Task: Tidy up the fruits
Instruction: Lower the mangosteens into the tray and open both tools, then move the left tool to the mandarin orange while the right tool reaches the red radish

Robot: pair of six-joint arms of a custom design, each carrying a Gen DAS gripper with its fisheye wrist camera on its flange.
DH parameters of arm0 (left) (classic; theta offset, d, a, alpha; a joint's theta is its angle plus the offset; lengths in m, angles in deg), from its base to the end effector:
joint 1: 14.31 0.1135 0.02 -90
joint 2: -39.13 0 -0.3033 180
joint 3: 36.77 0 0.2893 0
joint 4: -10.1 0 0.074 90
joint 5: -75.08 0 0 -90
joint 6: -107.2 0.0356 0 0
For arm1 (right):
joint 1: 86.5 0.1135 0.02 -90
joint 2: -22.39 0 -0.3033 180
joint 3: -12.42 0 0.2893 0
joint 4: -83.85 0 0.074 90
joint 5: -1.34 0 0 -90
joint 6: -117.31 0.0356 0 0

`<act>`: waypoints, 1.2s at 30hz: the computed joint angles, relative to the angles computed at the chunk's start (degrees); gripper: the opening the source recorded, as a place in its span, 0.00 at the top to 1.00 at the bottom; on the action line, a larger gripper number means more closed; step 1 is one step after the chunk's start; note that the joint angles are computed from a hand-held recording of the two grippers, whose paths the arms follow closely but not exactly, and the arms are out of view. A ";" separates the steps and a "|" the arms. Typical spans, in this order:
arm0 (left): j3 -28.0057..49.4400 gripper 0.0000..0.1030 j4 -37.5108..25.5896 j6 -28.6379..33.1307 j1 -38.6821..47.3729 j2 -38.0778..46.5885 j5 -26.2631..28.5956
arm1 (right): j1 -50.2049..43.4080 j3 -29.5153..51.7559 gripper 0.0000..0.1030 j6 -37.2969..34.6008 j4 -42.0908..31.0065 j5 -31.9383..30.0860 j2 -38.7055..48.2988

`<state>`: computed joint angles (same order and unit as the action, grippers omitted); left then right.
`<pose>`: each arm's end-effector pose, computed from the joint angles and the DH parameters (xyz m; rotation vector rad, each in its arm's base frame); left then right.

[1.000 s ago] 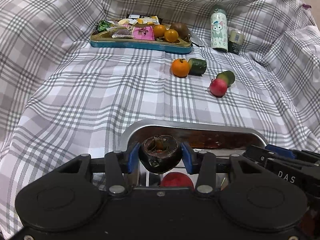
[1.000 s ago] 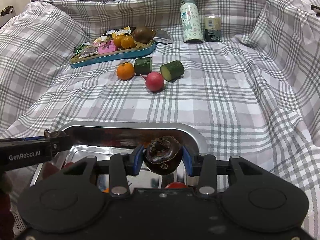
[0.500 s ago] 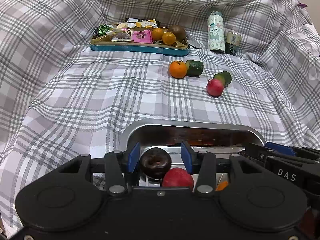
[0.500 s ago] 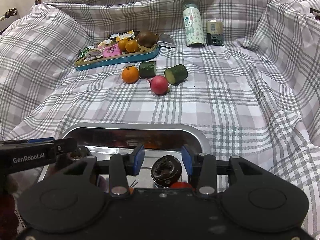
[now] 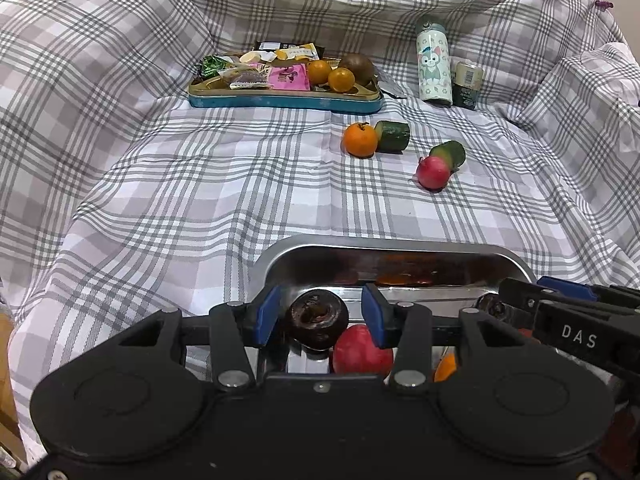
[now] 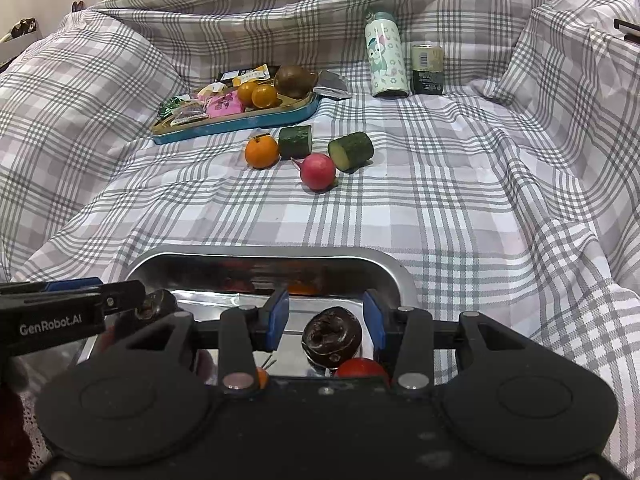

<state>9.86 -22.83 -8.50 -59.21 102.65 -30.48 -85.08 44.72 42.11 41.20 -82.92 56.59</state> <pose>0.1707 -0.1566 0.2182 0.2830 2.3952 -0.2405 0.1363 -0.0002 0.1976 0.3218 2.3213 0.0221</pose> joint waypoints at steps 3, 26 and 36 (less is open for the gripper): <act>0.49 0.49 0.25 0.90 0.55 0.53 0.01 | -0.49 -0.08 0.58 -0.32 0.51 -0.05 0.20; 12.96 0.49 12.94 15.45 7.08 18.14 2.11 | -12.52 6.27 0.58 -9.22 22.22 -4.53 22.13; 18.93 0.49 15.65 17.17 9.84 27.72 6.77 | -13.12 9.27 0.58 -10.52 31.87 -5.36 33.98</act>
